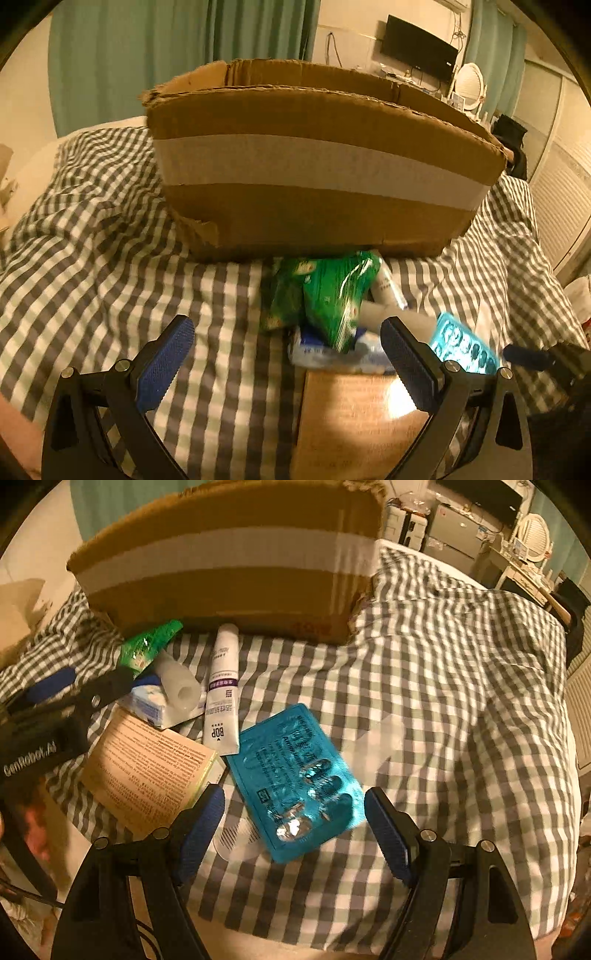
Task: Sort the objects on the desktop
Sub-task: 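Grasp the green snack packet with the left gripper while the right grasps the teal blister pack, then carry the green packet and blister pack over the cardboard box with both grippers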
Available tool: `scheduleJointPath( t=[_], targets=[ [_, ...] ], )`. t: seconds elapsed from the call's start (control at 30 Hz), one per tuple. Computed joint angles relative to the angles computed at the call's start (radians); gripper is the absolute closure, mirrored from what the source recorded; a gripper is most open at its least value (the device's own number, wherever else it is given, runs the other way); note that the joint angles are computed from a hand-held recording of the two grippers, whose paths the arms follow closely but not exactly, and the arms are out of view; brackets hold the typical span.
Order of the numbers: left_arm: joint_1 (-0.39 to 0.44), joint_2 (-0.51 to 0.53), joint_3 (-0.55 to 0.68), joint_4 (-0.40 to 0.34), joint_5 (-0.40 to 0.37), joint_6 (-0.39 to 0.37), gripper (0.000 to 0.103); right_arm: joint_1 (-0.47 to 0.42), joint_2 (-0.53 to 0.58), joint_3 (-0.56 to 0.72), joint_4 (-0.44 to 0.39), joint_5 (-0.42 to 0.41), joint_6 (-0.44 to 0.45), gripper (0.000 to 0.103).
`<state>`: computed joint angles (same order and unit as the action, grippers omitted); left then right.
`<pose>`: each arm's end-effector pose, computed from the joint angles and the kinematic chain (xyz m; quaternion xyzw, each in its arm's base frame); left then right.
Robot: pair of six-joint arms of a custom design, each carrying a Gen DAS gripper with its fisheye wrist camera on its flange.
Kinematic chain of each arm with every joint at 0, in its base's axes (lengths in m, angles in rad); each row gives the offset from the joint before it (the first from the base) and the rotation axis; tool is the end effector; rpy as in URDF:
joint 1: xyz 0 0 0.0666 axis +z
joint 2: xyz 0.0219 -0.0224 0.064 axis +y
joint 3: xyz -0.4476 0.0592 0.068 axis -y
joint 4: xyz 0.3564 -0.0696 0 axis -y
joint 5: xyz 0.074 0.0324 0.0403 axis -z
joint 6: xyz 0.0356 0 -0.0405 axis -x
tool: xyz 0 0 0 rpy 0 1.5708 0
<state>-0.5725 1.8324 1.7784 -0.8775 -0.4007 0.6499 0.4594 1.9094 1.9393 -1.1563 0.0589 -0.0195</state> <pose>0.5308 -0.3260 0.4403 -0.0985 0.9272 -0.0220 0.3606 0.5728 0.2806 0.4419 -0.2064 0.9529 0.0243 0.2208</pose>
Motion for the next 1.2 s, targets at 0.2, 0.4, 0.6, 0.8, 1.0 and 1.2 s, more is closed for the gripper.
scheduleJointPath(
  t=[0.2, 0.4, 0.6, 0.8, 1.0, 1.2],
  targets=[
    [0.015, 0.044, 0.046, 0.023, 0.026, -0.065, 0.0, 0.009, 0.063, 0.079, -0.067, 0.048, 0.053, 0.025],
    [0.037, 0.044, 0.001, 0.121, 0.081, -0.066, 0.028, 0.014, 0.089, 0.107, -0.068, 0.06, 0.078, 0.023],
    [0.048, 0.054, -0.001, 0.129, 0.13, -0.066, 0.048, 0.024, 0.083, 0.082, -0.039, 0.109, 0.109, 0.017],
    [0.053, 0.039, -0.011, 0.117, 0.126, -0.048, 0.06, 0.012, 0.082, 0.077, -0.021, 0.08, 0.08, 0.022],
    [0.039, -0.001, -0.051, 0.13, 0.102, -0.053, 0.062, 0.018, 0.042, 0.033, 0.033, 0.099, 0.067, 0.063],
    [0.032, -0.045, -0.092, 0.142, 0.08, -0.052, 0.062, 0.006, 0.022, 0.022, 0.036, 0.08, 0.021, 0.095]
  ],
)
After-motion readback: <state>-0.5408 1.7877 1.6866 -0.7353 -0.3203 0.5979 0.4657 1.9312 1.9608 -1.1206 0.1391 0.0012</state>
